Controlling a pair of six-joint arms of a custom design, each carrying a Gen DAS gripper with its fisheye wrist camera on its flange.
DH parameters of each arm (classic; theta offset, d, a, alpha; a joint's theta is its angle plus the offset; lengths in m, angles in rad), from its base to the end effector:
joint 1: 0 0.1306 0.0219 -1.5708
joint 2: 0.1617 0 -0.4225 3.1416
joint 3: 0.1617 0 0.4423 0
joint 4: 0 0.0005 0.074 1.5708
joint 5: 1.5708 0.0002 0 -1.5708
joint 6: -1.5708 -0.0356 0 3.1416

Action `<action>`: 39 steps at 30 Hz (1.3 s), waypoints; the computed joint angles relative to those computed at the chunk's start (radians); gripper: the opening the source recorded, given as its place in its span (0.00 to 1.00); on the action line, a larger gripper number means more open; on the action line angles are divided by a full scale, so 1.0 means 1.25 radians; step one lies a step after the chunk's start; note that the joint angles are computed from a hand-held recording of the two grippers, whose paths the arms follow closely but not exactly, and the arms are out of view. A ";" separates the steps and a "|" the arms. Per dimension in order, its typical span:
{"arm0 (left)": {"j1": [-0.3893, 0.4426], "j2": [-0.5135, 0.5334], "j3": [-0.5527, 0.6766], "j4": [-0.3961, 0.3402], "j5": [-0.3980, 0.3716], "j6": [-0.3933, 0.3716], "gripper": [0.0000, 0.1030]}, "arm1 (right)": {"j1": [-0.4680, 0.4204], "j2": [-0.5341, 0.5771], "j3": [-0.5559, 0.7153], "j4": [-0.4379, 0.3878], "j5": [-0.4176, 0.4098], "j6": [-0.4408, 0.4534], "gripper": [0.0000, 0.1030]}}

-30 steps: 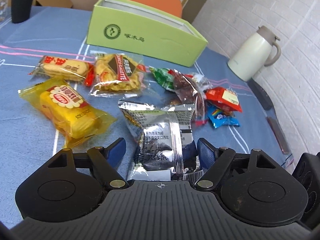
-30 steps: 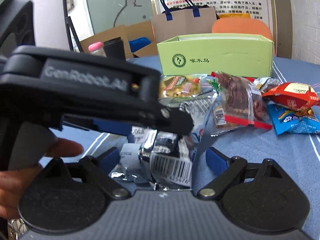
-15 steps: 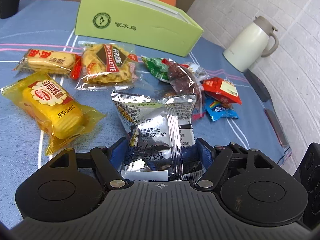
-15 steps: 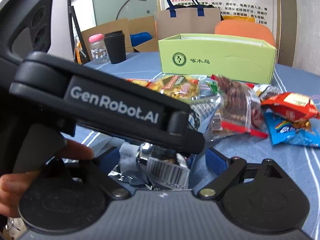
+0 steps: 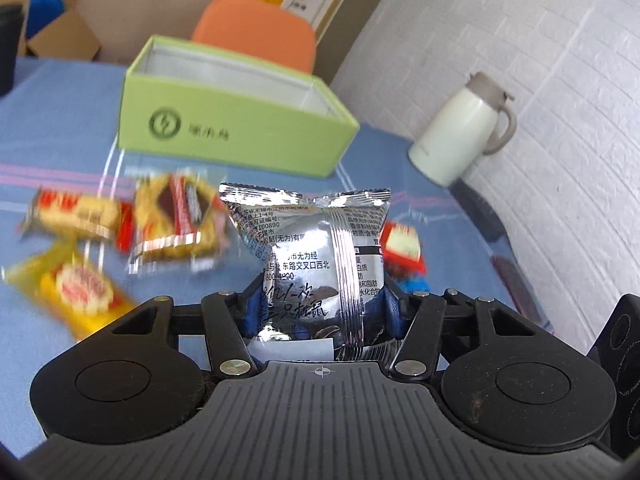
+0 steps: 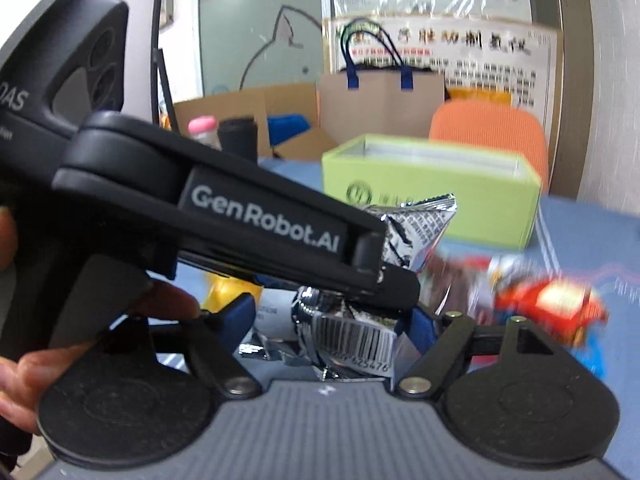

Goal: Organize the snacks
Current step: 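Lift the silver foil pack into the green box and open the left gripper, then withdraw the left tool from the green box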

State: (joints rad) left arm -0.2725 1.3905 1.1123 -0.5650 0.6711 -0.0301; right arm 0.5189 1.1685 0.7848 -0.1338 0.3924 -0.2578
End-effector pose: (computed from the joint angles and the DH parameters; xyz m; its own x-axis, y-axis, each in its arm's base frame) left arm 0.4821 -0.1582 0.3553 -0.7006 0.2203 -0.6788 0.6305 0.6366 -0.4442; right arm 0.3753 0.1981 0.3223 -0.4586 0.0094 -0.8886 -0.0545 0.9978 0.0386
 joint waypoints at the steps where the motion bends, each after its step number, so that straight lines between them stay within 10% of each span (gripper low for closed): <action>1: -0.004 0.012 0.018 0.006 -0.002 0.004 0.37 | -0.017 0.007 0.011 0.006 -0.012 0.018 0.81; 16: -0.074 0.436 0.631 -0.130 -0.108 0.053 0.37 | -0.315 0.307 0.399 -0.089 -0.288 0.184 0.81; 22: -0.081 0.555 0.775 -0.223 -0.155 0.032 0.41 | -0.338 0.383 0.460 -0.136 -0.276 0.201 0.90; 31: 0.022 0.313 0.374 0.101 -0.118 0.099 0.67 | -0.295 0.147 0.173 -0.015 -0.166 0.156 0.91; 39: 0.105 0.150 0.121 0.131 -0.148 0.122 0.62 | -0.111 0.112 0.071 0.033 -0.159 0.028 0.91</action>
State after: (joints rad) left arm -0.1416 1.5785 1.2631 -0.4019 0.4856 0.1219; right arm 0.3797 1.3079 0.8734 -0.0920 0.1940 -0.2226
